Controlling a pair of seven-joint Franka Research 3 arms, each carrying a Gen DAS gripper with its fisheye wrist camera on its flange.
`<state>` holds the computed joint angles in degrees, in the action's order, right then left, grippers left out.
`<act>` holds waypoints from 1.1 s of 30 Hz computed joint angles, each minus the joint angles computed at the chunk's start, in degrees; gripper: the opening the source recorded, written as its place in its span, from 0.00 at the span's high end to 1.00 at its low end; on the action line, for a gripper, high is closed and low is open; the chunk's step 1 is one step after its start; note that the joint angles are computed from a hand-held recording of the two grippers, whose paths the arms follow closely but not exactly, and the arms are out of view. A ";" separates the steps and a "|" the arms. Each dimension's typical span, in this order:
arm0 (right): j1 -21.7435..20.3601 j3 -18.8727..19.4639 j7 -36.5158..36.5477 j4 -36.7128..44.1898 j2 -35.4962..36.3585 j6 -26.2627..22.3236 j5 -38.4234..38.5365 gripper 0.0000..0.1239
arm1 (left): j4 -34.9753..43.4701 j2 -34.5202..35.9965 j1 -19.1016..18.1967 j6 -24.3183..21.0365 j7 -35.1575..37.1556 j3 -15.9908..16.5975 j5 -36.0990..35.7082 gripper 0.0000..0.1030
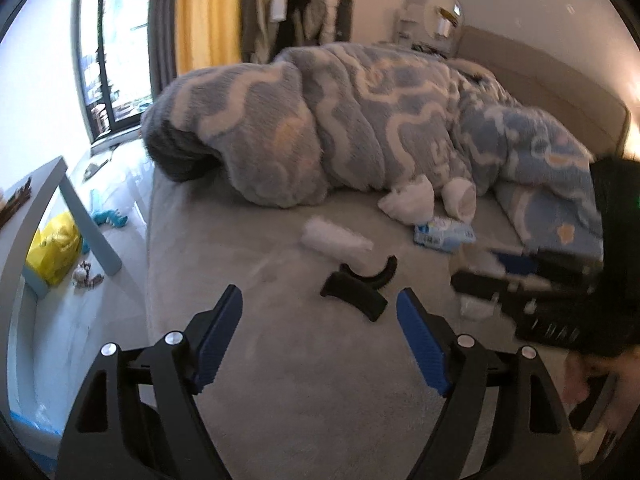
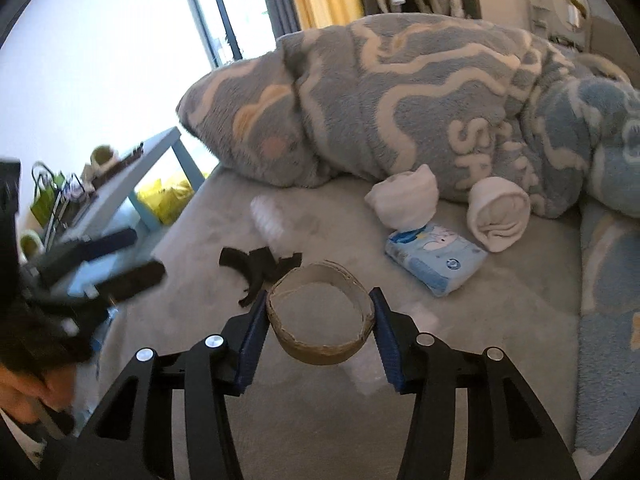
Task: Collect trash
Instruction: 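Grasp the black plastic clip with the left tool and lift it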
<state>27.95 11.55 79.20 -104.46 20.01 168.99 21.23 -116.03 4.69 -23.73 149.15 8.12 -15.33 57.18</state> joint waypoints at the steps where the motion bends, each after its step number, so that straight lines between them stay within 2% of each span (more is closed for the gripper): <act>1: -0.76 0.68 -0.62 0.14 0.06 -0.12 0.99 0.59 | 0.58 0.73 -0.02 0.12 1.40 -0.10 -0.23 0.21; 4: -0.65 0.10 -0.35 0.81 0.26 -0.72 1.05 0.59 | 1.96 2.53 -0.35 0.53 4.77 0.03 -0.93 0.21; 7: -2.16 1.31 -2.16 1.14 0.26 -0.58 3.10 0.59 | 3.05 3.94 -0.82 0.70 6.49 0.52 -1.82 0.21; 8: -1.45 0.27 -1.25 1.11 0.18 -0.25 2.36 0.59 | 3.45 4.42 -1.01 0.60 7.02 0.67 -2.07 0.21; 13: -3.82 2.02 -3.91 1.10 0.03 -0.32 5.66 0.59 | 5.20 6.29 -1.83 0.57 9.46 1.48 -2.98 0.21; 18: -5.38 3.18 -6.83 1.56 0.22 -1.06 9.49 0.59 | 7.16 8.08 -2.77 -2.35 13.67 1.83 -3.92 0.21; 21: -4.93 2.46 -7.12 1.74 0.34 -1.45 9.65 0.59 | 8.12 9.08 -3.22 -2.92 16.13 2.05 -4.42 0.21; 29: -5.51 2.62 -9.05 2.31 0.84 -2.42 12.04 0.59 | 10.62 11.48 -4.44 -5.19 18.26 3.11 -4.03 0.22; 33: -5.65 2.71 -9.69 2.44 0.89 -3.00 12.79 0.59 | 11.61 12.49 -4.76 -5.54 18.20 3.67 -4.13 0.28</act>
